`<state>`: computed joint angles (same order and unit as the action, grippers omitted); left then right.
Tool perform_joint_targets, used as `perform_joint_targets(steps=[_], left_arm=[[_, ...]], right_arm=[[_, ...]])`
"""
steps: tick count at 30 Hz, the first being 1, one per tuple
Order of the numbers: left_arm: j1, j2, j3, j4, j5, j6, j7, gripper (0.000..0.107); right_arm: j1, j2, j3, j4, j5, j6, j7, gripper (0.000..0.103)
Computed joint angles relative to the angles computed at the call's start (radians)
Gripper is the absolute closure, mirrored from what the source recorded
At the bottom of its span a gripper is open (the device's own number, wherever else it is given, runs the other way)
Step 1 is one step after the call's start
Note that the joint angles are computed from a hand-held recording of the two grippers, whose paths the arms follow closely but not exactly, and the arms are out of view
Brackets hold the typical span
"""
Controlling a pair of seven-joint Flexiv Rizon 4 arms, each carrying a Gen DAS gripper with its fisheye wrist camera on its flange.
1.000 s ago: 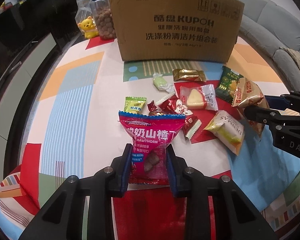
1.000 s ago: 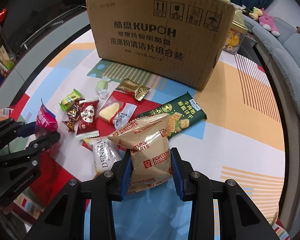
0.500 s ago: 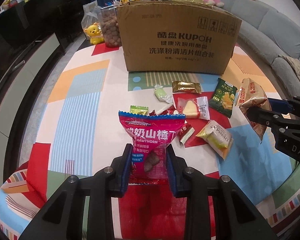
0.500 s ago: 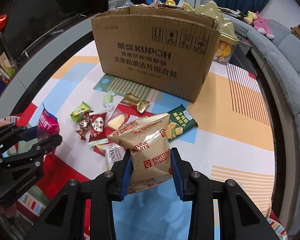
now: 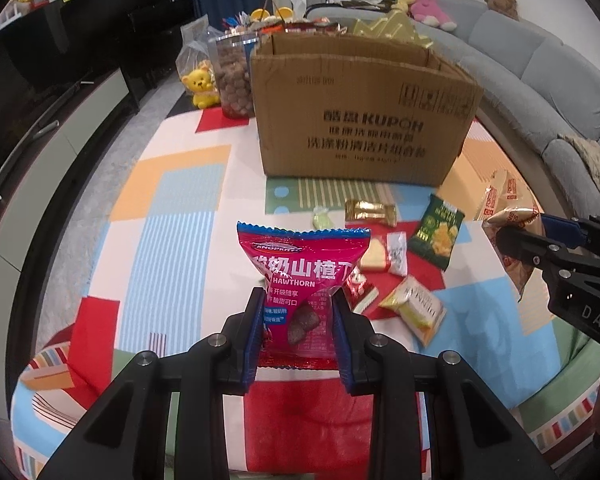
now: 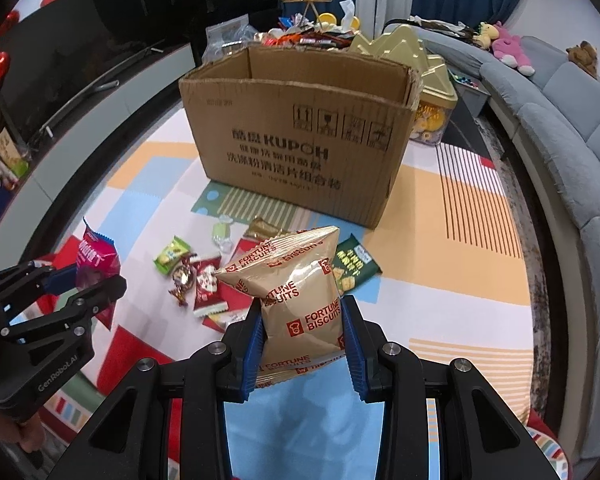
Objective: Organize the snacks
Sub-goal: 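Carry both held packets up and over the open cardboard box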
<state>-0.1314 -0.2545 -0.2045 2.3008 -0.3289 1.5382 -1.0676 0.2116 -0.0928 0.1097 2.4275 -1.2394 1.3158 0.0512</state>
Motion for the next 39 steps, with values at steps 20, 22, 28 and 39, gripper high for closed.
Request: perform_joint_targets(steps=[20,22,28,39], left_arm=[[-0.07,-0.028,0.086,-0.191,0.09,-0.085,-0.104,0.075],[-0.075,-0.037,0.089,-0.215,0.098,-0.092,-0.111,0.075],[-0.081,-0.061,0.088,-0.283,0.112,-0.111,-0.119,0.075],[-0.094,-0.132,0.081,-0.448,0.112,-0.178,-0.129,0.075]], right_arm=[[-0.006,0.029,0.004,-0.082,0.097,-0.076,-0.064,0.066],[-0.009,0.028,0.0,-0.093,0.095,-0.076,-0.06,0.066],[-0.021,0.022,-0.009,-0.124,0.086,-0.075,-0.062,0.066],[-0.03,-0.008,-0.03,-0.205,0.093,-0.088,-0.101,0.066]])
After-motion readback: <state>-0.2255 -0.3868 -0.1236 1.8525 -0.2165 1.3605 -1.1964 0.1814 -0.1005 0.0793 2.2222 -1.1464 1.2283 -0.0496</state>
